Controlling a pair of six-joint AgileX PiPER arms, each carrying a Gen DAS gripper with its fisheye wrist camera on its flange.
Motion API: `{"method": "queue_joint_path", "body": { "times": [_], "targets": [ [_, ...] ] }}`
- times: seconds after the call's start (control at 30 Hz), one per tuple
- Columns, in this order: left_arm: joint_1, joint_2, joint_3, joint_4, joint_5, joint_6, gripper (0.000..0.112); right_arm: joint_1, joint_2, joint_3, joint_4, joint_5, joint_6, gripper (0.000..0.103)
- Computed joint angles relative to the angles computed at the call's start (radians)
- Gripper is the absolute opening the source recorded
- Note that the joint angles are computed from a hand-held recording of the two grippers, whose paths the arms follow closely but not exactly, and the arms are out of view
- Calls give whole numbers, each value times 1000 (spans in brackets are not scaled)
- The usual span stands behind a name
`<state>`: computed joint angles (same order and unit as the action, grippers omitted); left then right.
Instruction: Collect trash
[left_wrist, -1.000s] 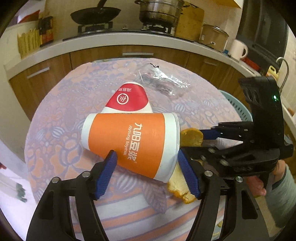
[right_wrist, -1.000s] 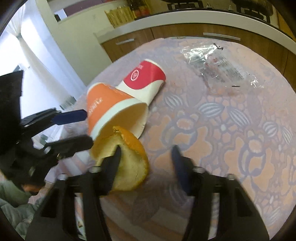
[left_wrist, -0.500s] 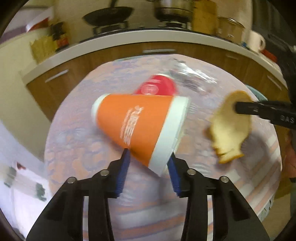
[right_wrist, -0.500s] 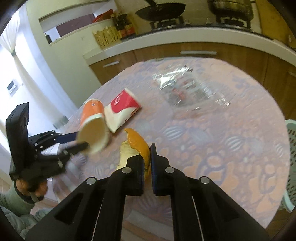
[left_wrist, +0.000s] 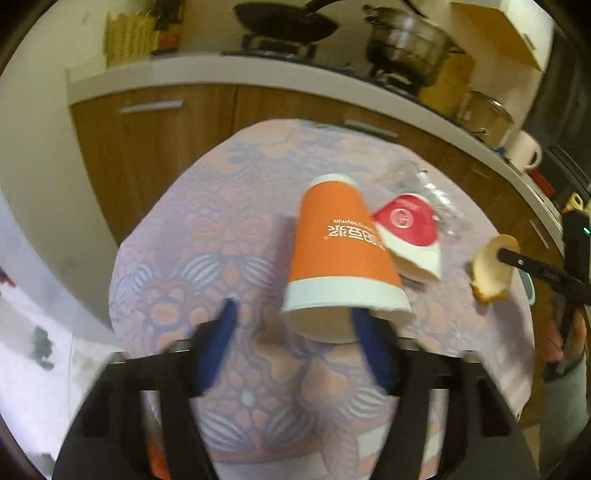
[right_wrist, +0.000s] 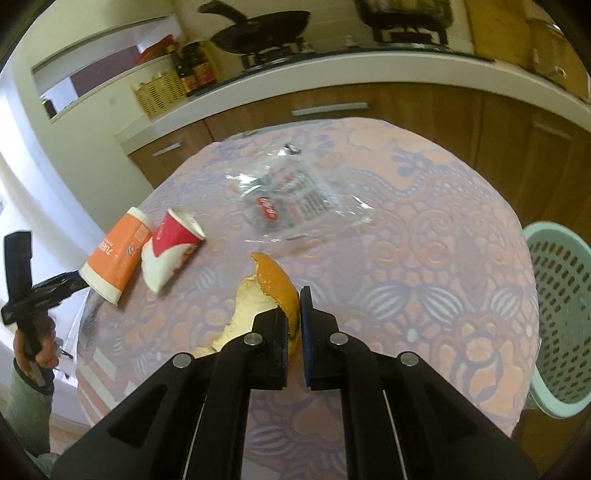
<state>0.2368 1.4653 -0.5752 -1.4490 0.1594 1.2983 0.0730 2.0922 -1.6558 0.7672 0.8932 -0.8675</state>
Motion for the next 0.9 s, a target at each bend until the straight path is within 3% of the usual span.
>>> {"method": "queue_joint_path", "body": {
  "times": [0.07, 0.27, 0.33, 0.43, 0.57, 0.63, 0.73, 0.9],
  "targets": [
    [9, -7, 5, -50, 41, 48, 81, -9, 4, -1, -6, 6, 1, 5],
    [-4, 102, -113, 75, 129, -197, 85, -21, -42, 81, 27, -22, -70, 5],
    [5, 113, -108, 35, 165, -143, 85, -24, -43, 87, 19, -21, -59, 5],
    [-8, 98, -79, 6, 144, -77, 84, -29, -40, 92, 11, -26, -57, 5],
    [19, 71, -54, 68, 231, -70, 84, -30, -34, 88, 17, -24, -62, 5],
    [-2, 66, -50, 39, 212, -54, 84, -27, -34, 88, 23, -26, -66, 5],
    [-8, 124, -101, -40, 206, -72, 84, -22, -33, 84, 30, -24, -65, 5],
    [15, 253, -196, -66, 267, -157, 82, -16, -37, 99, 27, -44, -65, 5]
  ]
}}
